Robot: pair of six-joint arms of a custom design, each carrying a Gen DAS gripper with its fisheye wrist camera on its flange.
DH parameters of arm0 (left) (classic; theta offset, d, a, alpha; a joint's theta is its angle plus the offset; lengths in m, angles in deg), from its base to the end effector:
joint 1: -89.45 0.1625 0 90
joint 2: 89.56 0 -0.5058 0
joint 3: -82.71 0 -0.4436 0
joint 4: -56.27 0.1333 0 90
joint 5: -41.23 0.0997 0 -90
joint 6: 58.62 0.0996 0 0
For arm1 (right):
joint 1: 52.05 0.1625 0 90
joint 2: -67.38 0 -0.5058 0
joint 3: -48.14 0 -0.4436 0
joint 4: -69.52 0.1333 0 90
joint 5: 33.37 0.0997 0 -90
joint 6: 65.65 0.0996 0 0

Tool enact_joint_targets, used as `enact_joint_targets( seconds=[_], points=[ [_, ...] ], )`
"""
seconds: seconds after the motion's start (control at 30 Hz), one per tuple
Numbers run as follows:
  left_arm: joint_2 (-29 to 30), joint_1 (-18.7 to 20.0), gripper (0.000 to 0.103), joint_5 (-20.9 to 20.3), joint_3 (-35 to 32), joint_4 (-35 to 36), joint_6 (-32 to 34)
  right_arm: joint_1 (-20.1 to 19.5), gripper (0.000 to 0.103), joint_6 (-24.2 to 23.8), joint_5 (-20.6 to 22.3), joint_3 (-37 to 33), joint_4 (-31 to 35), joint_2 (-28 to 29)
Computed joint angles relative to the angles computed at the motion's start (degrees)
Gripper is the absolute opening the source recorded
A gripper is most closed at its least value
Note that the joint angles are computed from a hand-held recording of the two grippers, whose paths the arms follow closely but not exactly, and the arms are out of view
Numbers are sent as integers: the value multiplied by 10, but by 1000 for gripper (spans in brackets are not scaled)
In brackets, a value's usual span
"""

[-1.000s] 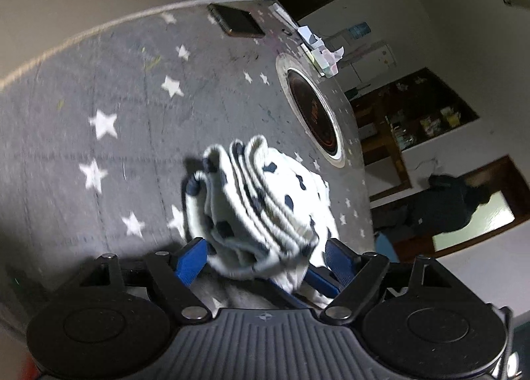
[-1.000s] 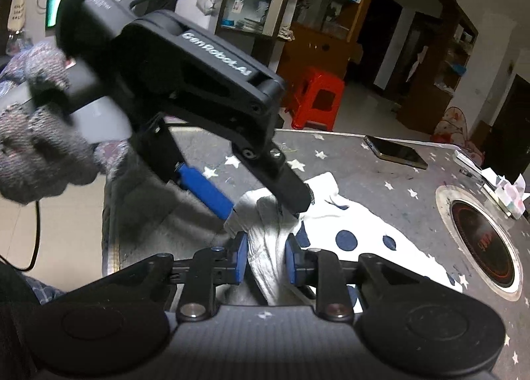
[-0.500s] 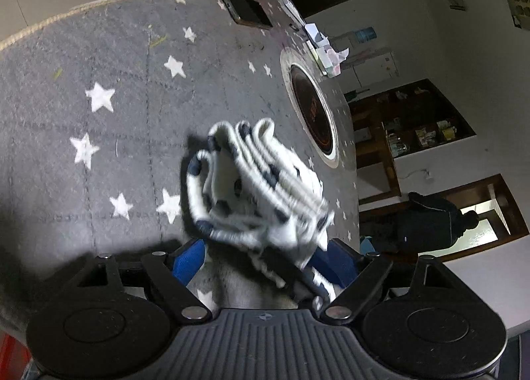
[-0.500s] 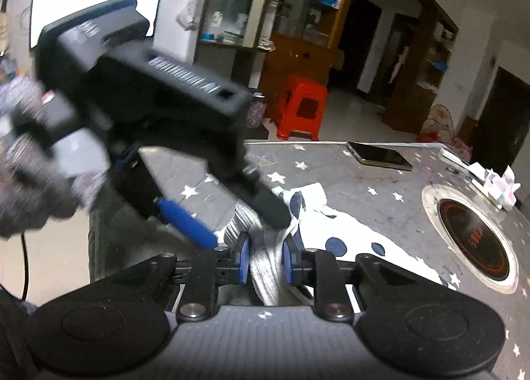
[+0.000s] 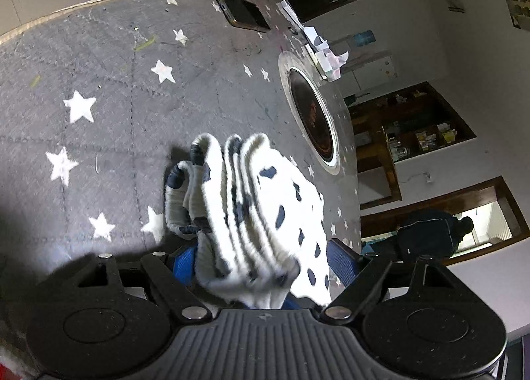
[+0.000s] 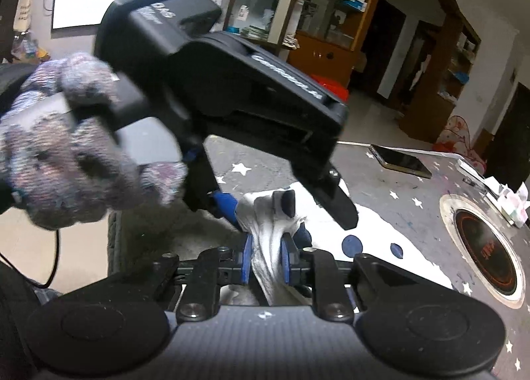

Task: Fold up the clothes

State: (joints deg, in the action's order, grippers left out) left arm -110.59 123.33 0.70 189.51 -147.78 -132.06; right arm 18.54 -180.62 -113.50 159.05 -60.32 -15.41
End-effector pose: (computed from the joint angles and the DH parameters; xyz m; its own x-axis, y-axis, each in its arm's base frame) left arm -0.4010 -0.5210 -0.1081 -0.8893 -0.3740 0.2634 -0.4254 0.4646 -0.7766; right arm -0.0484 -0.5897 0.3794 0.1022 -0.9615 0.2550 -0.9902 -0.1228 -0.0664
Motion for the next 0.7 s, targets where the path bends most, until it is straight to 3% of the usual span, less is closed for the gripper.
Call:
enact_joint_targets(
  seconds=[0.07,0.13,0.3,0.53,0.7],
  points=[
    [-1,2,74,4,1,5,-3,-2,13,-9,-1,1,4,-3],
    [-2,1,62,11,3,11,-9,-4,8,-9,-2,1,7,-2],
    [-4,7,37,10,11,30,-23,-2,9,14,-12,-7,5,6],
    [-8,9,32,14,11,52,-14,-4,14,83,-7,-47,48,10],
    [-13,10,32,16,9,69,-8,-9,16,170,1,-72,7,24]
  ],
)
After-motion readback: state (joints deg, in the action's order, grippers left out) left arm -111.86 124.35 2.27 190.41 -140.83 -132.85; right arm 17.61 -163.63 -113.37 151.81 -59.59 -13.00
